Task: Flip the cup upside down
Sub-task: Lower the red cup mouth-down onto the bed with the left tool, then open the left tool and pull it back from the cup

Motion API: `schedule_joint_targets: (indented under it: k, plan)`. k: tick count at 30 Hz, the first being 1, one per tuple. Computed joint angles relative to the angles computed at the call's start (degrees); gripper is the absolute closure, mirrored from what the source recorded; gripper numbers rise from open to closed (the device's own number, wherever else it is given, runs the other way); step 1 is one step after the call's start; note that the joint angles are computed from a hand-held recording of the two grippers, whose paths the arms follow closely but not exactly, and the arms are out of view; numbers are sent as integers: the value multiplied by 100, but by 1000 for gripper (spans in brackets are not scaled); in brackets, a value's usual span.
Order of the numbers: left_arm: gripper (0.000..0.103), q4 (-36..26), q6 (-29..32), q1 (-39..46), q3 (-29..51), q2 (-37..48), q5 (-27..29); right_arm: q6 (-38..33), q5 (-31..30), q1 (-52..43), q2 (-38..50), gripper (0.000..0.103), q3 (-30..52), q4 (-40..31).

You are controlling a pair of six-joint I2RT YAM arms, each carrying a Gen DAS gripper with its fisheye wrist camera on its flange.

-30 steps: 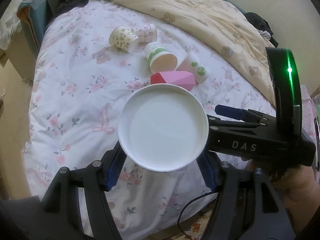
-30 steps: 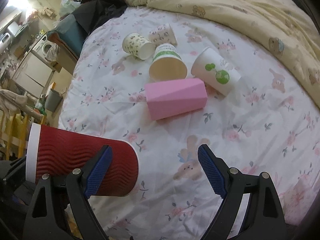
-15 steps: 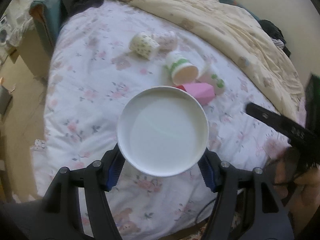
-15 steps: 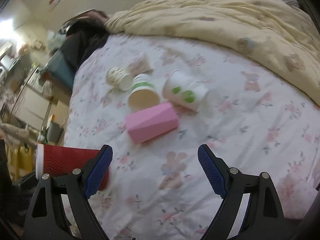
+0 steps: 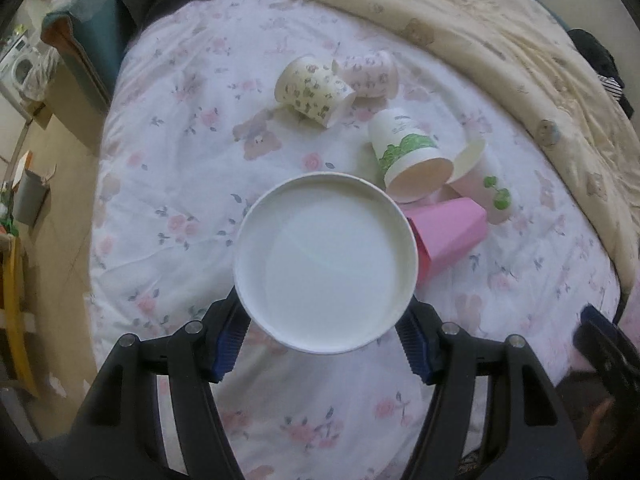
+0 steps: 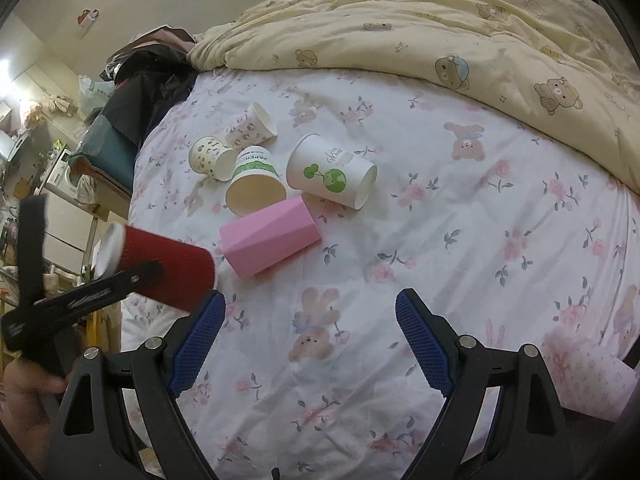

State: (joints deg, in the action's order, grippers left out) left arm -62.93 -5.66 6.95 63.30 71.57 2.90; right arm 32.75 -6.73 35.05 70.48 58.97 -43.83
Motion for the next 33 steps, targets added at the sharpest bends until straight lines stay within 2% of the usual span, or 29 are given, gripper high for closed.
schedule_joint_targets:
  k: [6,17,18,21,22,27,33]
  plan:
    - [40,526,-160,-297,-285,261,-238,-40,-120,34,94,13,34,-1]
    - [37,721,-152,-358,-339,263,-272,-53,-125,186,205,13,156,5]
    - [34,718,-147,-338,-347,261,-235,-54,-116,198,207,13,160,1]
    - [13,722,-218,-311,-387,256,-284,-58,-87,230,213,13,169,-10]
    - [10,724,-228,-308,-411,202,-279,-54,-78,237,218,13,172,-15]
    - [9,660,-117,-177,-404,-27,-52,-67,-31,258,227,13,179,-25]
    - [9,439,-77,-162,-263,-701,-268,-83,54,318,200,13,184,9]
